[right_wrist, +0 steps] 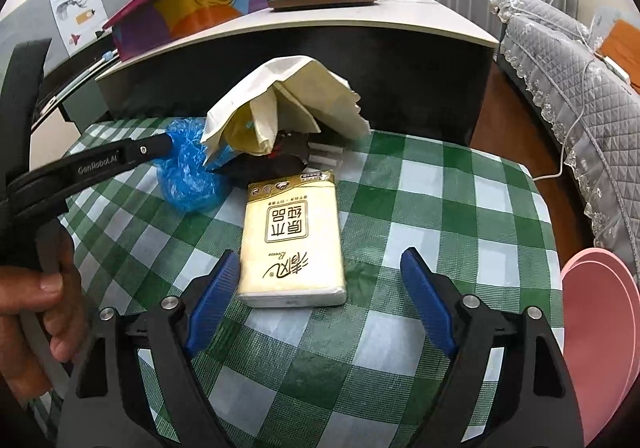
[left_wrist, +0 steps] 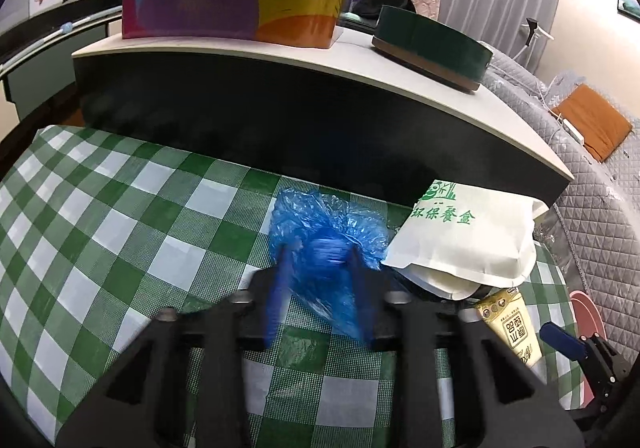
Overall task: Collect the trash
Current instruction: 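Grasp the blue plastic bag with the left tool while the right tool grasps the cream tissue pack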
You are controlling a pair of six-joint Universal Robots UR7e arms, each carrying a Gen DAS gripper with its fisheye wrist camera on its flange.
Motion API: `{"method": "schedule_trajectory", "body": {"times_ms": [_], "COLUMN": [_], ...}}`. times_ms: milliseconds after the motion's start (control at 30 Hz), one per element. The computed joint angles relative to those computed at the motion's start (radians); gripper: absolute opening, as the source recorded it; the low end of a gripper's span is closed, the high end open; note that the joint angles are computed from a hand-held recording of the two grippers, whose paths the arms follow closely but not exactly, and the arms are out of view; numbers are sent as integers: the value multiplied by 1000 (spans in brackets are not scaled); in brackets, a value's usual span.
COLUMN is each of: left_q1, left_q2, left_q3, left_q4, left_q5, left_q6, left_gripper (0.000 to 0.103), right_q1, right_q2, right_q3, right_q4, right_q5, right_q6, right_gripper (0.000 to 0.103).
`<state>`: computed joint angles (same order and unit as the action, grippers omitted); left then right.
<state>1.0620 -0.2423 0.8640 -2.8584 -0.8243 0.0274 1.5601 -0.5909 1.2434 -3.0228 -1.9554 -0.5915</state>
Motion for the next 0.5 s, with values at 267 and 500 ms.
{"method": "schedule_trajectory", "body": {"times_ms": [267,500], "left_q1": [-12,-25], "left_q2": [-21,-63], "left_q3": [36,103], "left_q4": [-53,-120], "left_q5": [26,60], "left_q6": [43,56], "left_gripper": [13,12], "right_q1": [-1,4], "right_q2": [-11,-45], "right_q3": [24,84], "right_q4": [-10,-72], "right_q5": [4,1], "right_q6": [-8,-27], "right_gripper": [54,53]}}
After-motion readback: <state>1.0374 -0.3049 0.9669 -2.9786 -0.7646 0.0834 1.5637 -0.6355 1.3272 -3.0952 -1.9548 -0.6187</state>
